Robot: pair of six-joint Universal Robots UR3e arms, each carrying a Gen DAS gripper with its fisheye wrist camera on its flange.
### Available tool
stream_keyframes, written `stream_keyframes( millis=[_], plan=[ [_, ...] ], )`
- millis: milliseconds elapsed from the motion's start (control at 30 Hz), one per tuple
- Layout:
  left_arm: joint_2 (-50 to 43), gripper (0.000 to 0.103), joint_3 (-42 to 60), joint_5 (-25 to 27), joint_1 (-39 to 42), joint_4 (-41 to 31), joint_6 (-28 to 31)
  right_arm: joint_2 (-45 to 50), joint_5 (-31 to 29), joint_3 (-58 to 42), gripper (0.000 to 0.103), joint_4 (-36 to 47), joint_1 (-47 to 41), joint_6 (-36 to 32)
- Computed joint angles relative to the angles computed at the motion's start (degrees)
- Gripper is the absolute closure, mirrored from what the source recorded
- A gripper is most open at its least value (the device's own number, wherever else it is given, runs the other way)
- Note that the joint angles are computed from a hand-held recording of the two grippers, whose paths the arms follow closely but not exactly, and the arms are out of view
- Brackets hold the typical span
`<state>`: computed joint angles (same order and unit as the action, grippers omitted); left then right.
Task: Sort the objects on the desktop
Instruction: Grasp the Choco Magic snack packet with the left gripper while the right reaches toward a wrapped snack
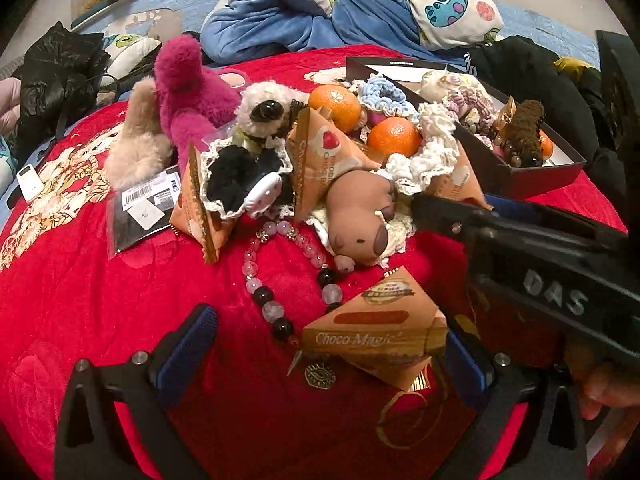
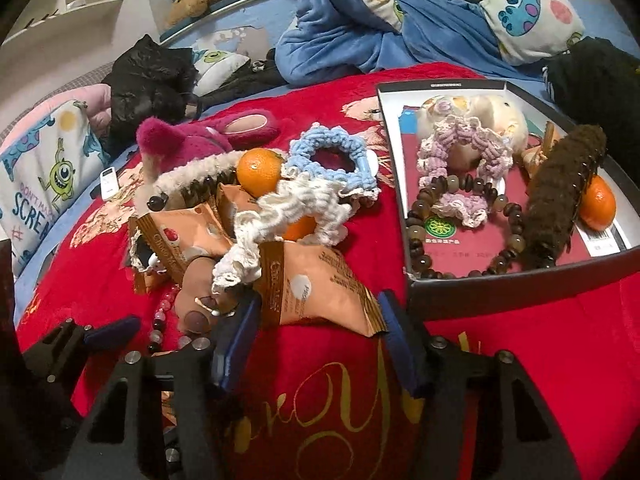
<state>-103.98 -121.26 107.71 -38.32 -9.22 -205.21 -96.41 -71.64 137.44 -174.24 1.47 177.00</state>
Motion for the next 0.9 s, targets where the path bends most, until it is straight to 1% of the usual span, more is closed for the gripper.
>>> stream_keyframes(
  millis=[33,167,233,300,333,367,400,433,467,500,567,667,767,900],
  plan=[
    [-0.86,0.000,0.51,-0.23,0.34,0.37,0.27,0.36,-2.29,-0.83,0.062,0.77,0.96,0.97],
    [-0.53,0.001,-0.08,-0.40,0.35,0.84,0.26,2.00,-7.21,-2.62,0.062,0.55,4.28,1.39],
    [0.25,0.005,-1.10,-0.30,0.33,1.60,0.10,2.08,-7.70,-2.61,0.062,0.22,4.68,1.43],
    [1.84,0.017,-2.77,-0.02,0.50,2.05,-0.58,1.39,-6.42,-1.65,0.063,-0.36,3.75,1.61],
    [2.60,0.020,-3.41,0.08,0.69,1.93,-0.90,1.18,-5.92,-1.33,0.065,-0.66,3.33,1.75],
    [3.35,0.028,-4.10,0.25,0.86,1.89,-1.18,0.72,-5.67,-0.97,0.066,-0.77,2.95,1.95],
    [4.29,0.039,-4.78,1.00,0.76,1.65,-1.54,-0.08,-5.49,-0.53,0.071,-0.49,2.40,2.12],
    [4.89,0.044,-5.52,1.13,0.94,2.15,-1.45,-0.72,-5.49,-0.13,0.073,-0.37,2.10,2.35],
    [5.73,0.052,-6.32,1.18,1.07,2.54,-1.43,-1.13,-5.44,0.13,0.076,-0.31,1.90,2.54],
    [6.81,0.053,-7.41,0.58,1.48,3.08,-1.25,-1.17,-5.44,0.03,0.078,-0.24,1.85,2.77],
    [8.71,0.054,-9.23,-0.83,2.23,3.68,-1.04,-2.01,-5.29,0.40,0.080,0.05,1.76,3.09],
    [10.11,0.054,-9.89,-0.21,1.49,3.12,-0.93,-2.50,-5.98,0.53,0.081,0.02,2.39,3.33],
    [11.08,0.054,-10.15,0.66,0.64,2.88,-1.01,-3.65,-5.43,1.03,0.081,0.46,2.30,3.49],
    [12.92,0.054,-11.69,1.18,0.48,4.18,-1.39,-6.05,-5.16,2.26,0.082,0.90,2.19,3.39]
  ],
)
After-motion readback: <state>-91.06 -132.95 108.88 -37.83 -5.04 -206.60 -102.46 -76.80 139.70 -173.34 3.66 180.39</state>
